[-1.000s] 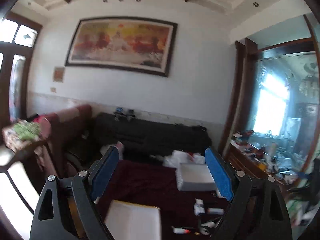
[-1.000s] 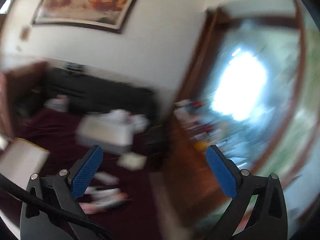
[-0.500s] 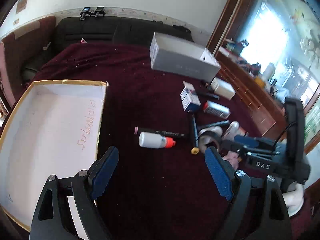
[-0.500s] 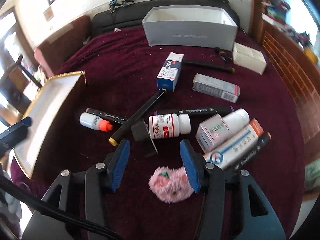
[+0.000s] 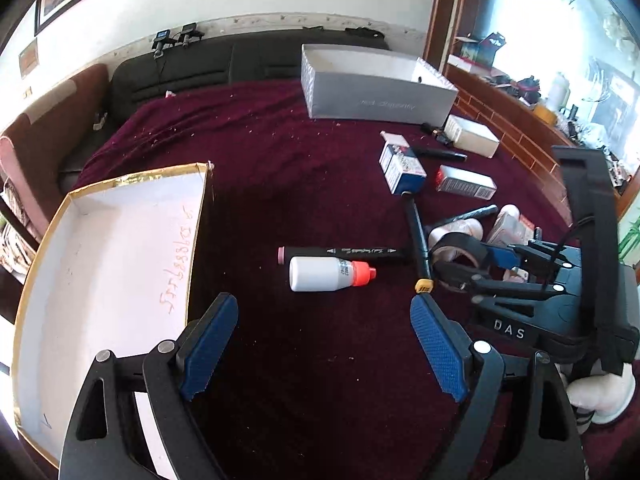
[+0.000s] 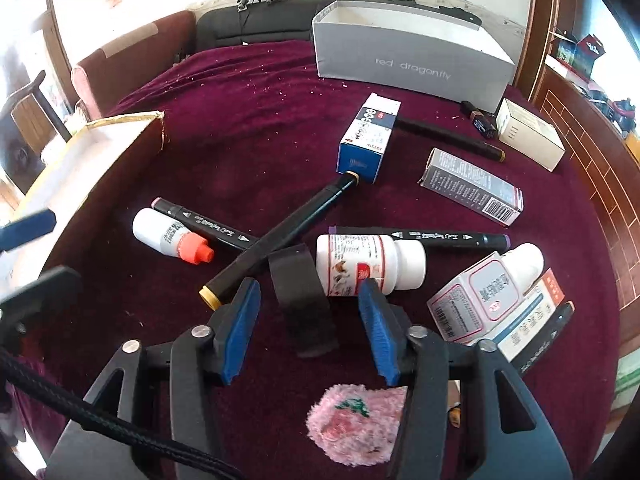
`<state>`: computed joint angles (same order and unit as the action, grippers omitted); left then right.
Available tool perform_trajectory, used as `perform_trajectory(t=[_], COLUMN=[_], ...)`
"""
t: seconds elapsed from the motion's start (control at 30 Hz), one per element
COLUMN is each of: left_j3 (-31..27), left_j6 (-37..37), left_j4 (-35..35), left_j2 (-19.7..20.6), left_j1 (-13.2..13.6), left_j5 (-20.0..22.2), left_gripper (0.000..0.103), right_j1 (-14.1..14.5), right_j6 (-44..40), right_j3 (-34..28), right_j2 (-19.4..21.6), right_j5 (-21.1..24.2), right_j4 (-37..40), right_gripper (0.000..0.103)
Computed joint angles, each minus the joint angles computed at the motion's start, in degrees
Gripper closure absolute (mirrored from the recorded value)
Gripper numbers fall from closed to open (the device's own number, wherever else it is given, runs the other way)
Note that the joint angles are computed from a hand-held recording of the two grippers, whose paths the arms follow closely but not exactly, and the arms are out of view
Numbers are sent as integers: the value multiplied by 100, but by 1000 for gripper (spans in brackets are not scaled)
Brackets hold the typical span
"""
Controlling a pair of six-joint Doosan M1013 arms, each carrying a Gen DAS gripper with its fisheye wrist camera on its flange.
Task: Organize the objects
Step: 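Grasp the yellow-capped black marker with left tool while right tool grasps black tape roll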
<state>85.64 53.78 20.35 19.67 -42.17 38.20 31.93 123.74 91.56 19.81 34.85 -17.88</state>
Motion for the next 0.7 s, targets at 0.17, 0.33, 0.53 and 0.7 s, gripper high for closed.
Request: perform_trajectory(t=[0.17, 0.33, 0.53, 0.7], left_j3=[-8, -66, -280, -659], left_j6=[-292, -272, 180, 496], left_j4=[376, 408, -162, -237], left_j2=[4, 50, 234, 530], left_j1=[-100, -126, -79, -169], left_j5=[109, 222, 264, 344], left_gripper=[18, 18, 18, 19], right_j1=[-19, -223, -493, -521], right_j6=[110, -136, -1202, -2257], right_j3=[123, 612, 1262, 1367], right_j2=[-90, -456, -825, -816], right_j5=[-133, -760, -1655, -1877], right_j4=[124, 1093, 2811, 3841], right_gripper=[88, 88, 88, 88])
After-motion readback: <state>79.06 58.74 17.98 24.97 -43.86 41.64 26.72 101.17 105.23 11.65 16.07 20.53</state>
